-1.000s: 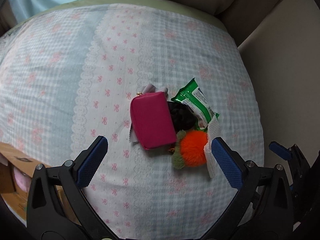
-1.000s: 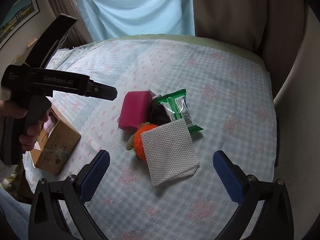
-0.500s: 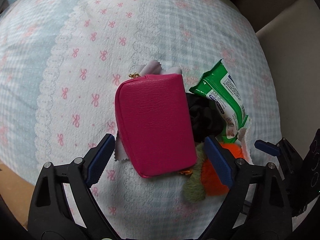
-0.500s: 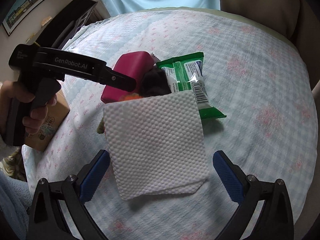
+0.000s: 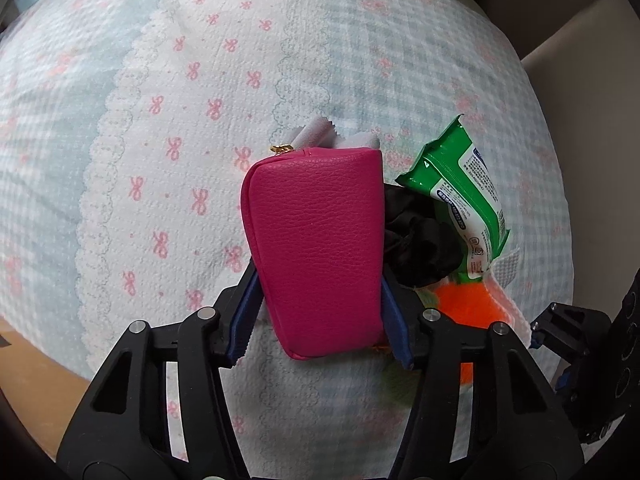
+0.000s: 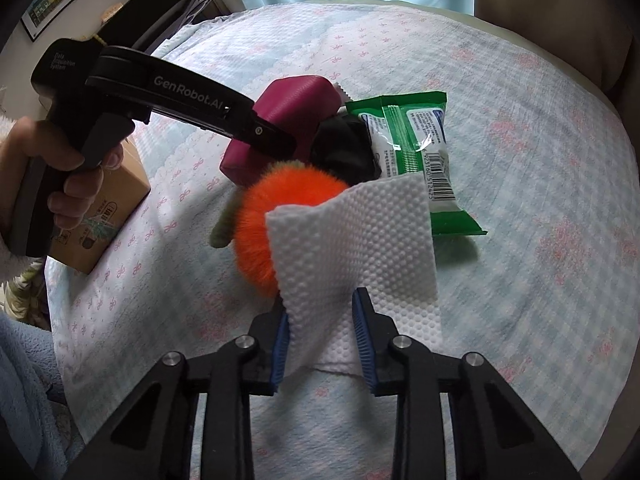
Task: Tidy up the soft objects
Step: 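Grasp the white cloth with the right tool while the left tool grasps the magenta pouch, then carry the white cloth and magenta pouch into the box and release both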
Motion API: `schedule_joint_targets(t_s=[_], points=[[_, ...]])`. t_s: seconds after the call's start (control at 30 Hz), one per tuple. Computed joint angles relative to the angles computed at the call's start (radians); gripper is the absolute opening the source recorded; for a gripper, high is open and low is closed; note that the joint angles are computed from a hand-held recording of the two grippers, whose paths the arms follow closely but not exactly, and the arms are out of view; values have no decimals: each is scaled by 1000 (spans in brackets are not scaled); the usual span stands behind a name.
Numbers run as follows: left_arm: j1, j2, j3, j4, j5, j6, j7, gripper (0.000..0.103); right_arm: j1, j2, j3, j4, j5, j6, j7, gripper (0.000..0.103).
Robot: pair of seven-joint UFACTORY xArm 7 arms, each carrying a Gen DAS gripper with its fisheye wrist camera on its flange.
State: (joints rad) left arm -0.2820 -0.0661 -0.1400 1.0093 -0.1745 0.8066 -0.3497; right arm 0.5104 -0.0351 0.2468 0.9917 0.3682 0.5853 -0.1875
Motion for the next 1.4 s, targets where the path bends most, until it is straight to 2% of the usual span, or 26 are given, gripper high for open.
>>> schedule_joint_targets(t_s=[0.17, 0.47, 0.7, 1.07, 1.2, 1.4], points=[[0, -25, 0, -8, 9, 6, 5, 42, 1, -6, 1, 1, -7, 6, 26, 17], [5, -71, 5, -7, 13, 24, 15, 39, -2, -49, -6, -2, -29, 30, 78, 17], [8, -118, 7, -8, 7, 43, 18, 38, -5, -90, -5, 1, -79, 38, 145, 10], [12, -212, 13, 20, 3, 111, 26, 38, -15, -179, 19, 51, -203, 63, 381, 10], [14, -254, 13, 54, 2, 148, 20, 38, -23, -217, 37, 105, -265, 110, 485, 10], [24, -347, 16, 119, 13, 236, 22, 38, -23, -231, 88, 258, -360, 243, 635, 10]])
